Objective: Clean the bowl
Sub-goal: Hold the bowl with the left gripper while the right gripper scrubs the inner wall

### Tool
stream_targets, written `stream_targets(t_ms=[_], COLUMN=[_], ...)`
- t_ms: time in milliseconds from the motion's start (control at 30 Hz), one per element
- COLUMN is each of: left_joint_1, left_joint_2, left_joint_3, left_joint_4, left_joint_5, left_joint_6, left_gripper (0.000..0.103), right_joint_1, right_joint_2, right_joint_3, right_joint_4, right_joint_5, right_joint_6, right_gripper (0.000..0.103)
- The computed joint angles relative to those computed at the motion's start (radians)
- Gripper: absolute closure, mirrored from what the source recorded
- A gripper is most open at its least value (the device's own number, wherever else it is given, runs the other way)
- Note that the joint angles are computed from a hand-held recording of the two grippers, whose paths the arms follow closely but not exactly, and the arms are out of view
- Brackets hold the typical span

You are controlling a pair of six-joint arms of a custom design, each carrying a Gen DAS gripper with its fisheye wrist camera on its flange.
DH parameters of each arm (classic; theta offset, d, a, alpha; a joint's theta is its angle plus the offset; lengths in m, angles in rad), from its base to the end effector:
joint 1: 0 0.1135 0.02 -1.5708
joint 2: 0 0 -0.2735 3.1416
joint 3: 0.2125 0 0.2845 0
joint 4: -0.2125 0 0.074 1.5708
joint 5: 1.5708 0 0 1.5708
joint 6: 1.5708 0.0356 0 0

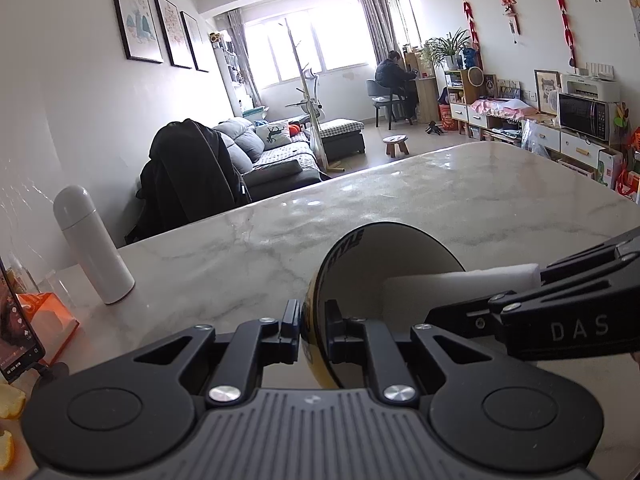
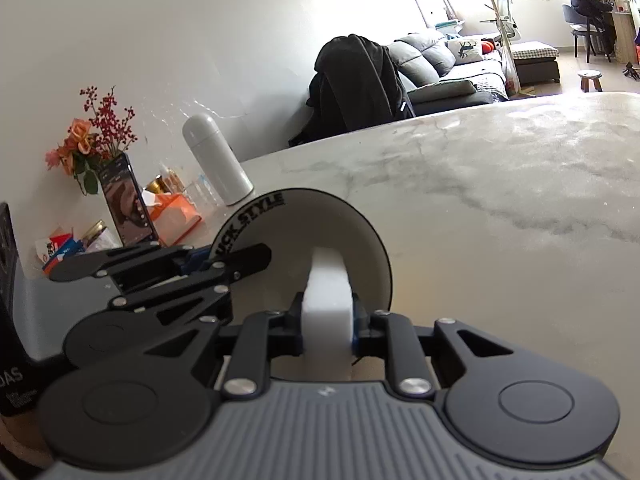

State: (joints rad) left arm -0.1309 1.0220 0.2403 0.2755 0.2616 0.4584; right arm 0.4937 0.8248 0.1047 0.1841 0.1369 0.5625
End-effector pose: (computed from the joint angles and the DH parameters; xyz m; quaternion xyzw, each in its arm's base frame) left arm 0.2088 -0.0368 0.1410 0.3114 0.7982 -0.0289 0.5148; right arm 0.1581 0.0796 0.1203 0.0636 0.8654 0.1973 0.4562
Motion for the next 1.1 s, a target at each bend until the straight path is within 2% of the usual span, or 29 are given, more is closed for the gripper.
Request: stream_targets(t_ms=[167,433,767,900,1100], left_joint_1=[-0.005,0.002,-0.008,-0.008,-0.009], left_joint_2=[0.006,0.009,0.022,0.021,0.010], left_joint_3=[0.003,0.003,0.015,0.016,0.013], left_joint_4=[0.002,0.001,-0.003,-0.009,-0.017], left_joint_5=[-0.005,0.002,-0.009,-0.006,-0.013], left_joint_6=[-0.002,0.001,-0.002,-0.003,0.000], left_gripper=[0.091,0.091,0.091,0.091,0.091], right_joint_1=[0.007,-0.026,-0.003,-0.008,0.014], right_joint_2=[-0.060,-0.022,0.007,0.001,-0.041], right_joint_3=[0.005,-0.013,-0.003,-0.006,0.005], right_joint_4=[-0.066,-0.008,0.016,0.008,-0.056], right_joint_5=[0.053,-0.039,-0.076,-0.061,0.030], right_joint_6=[-0.013,0.010,0.024,0.019,0.001], right_gripper=[0.082,0.082,0.082,0.082,0.082])
